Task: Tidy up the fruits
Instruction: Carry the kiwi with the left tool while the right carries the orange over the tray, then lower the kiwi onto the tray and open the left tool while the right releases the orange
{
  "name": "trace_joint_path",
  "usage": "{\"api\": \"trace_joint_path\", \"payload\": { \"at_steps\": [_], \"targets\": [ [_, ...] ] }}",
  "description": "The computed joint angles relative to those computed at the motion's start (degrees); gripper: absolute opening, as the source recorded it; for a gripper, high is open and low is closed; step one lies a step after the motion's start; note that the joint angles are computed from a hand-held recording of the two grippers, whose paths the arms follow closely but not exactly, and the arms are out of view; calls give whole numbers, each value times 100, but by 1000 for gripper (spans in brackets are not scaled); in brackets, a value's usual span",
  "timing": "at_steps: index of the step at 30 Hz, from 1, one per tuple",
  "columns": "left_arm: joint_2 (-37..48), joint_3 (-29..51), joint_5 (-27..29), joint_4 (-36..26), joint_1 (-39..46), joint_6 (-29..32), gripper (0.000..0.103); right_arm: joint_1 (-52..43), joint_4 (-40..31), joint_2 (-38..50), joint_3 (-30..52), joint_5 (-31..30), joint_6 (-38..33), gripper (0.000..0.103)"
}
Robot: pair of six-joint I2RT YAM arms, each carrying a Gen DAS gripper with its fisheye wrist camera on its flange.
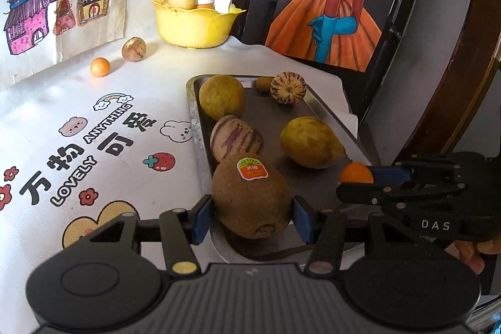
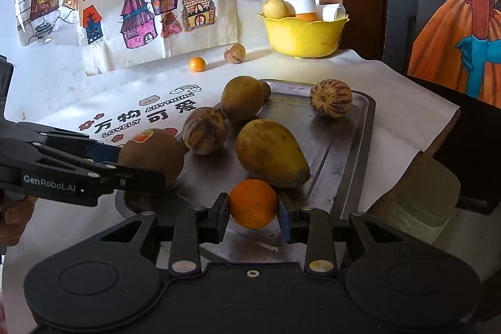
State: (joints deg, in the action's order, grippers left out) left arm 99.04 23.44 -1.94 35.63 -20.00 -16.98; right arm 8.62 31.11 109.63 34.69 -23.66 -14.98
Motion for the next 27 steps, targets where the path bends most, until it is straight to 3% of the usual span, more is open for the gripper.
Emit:
{"api": "trace_joint_path", "payload": {
  "at_steps": [9,22,27],
  "targets": [
    [122,66,-180,49,-65,139,58,152,580,208,-171,329,82,35],
    [120,151,-257,-119,-115,358,59,84,990,416,-304,264,378,35],
    [124,174,-234,-154,-103,372,59,56,1182,448,-405,257,448,41]
  ]
}}
